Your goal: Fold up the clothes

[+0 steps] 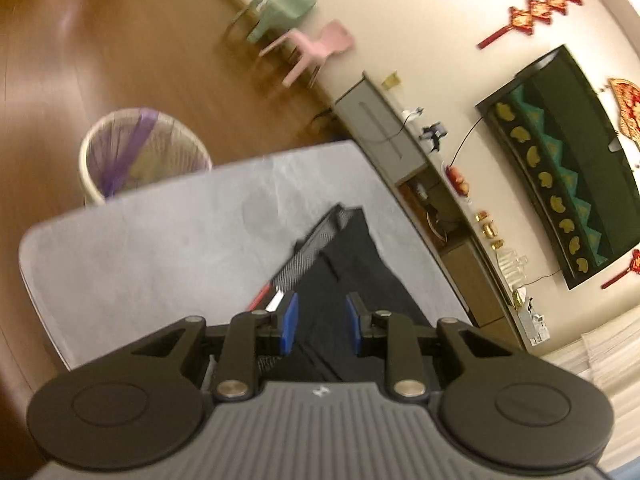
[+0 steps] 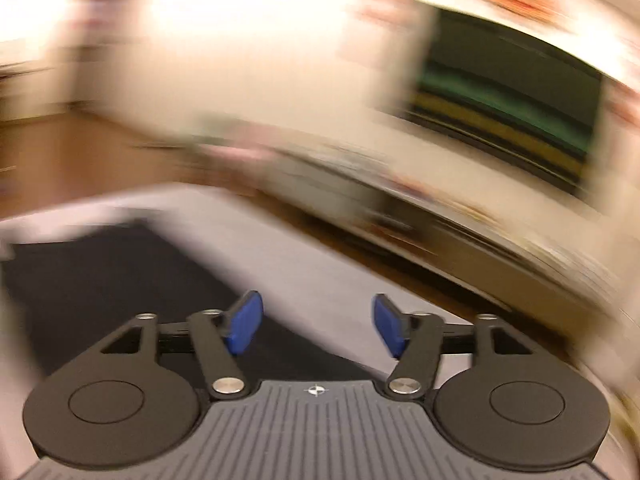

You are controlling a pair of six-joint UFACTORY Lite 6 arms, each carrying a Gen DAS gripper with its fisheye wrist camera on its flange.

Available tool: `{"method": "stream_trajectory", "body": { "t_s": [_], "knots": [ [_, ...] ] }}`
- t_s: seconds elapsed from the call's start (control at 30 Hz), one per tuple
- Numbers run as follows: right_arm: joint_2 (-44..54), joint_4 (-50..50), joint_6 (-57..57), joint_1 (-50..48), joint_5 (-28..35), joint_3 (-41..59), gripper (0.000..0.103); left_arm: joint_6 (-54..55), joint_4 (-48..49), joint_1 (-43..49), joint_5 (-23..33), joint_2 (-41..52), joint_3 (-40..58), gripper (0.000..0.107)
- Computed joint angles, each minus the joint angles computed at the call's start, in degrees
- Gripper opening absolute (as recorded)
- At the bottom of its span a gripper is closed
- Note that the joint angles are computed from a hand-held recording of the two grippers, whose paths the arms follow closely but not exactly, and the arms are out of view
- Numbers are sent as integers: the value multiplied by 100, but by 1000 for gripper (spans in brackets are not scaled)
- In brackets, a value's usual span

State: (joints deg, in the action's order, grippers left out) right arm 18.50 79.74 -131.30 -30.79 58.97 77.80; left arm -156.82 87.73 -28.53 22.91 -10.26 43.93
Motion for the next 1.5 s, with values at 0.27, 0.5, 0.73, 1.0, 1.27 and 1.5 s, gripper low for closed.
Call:
{"method": "stream_trajectory", "body": {
  "t_s": [0.27, 0.5, 0.73, 1.0, 1.27, 1.5],
  "knots": [
    [-20, -2059, 934, 4496, -2572, -455, 55, -232, 433, -69, 155, -508, -571, 26],
    [1691, -3342, 4487, 4247, -2087, 2493, 10, 296, 1053, -64, 72, -123, -503, 33],
    [1785, -2598, 4809, 4125, -2021, 2491, 10, -483, 2149, -26, -493, 1289, 252, 57],
    [1359, -1814, 3667, 4933, -2929, 1412, 29, 285, 1624, -57, -437, 2474, 915, 56],
    [2125, -3231, 5069, 5049, -2886, 2105, 9, 1288, 714, -186, -194, 2474, 962, 52],
    [759, 239, 2528, 4722, -3198, 676, 1, 2555, -577, -146, 184, 2912, 1441, 49]
  ]
}}
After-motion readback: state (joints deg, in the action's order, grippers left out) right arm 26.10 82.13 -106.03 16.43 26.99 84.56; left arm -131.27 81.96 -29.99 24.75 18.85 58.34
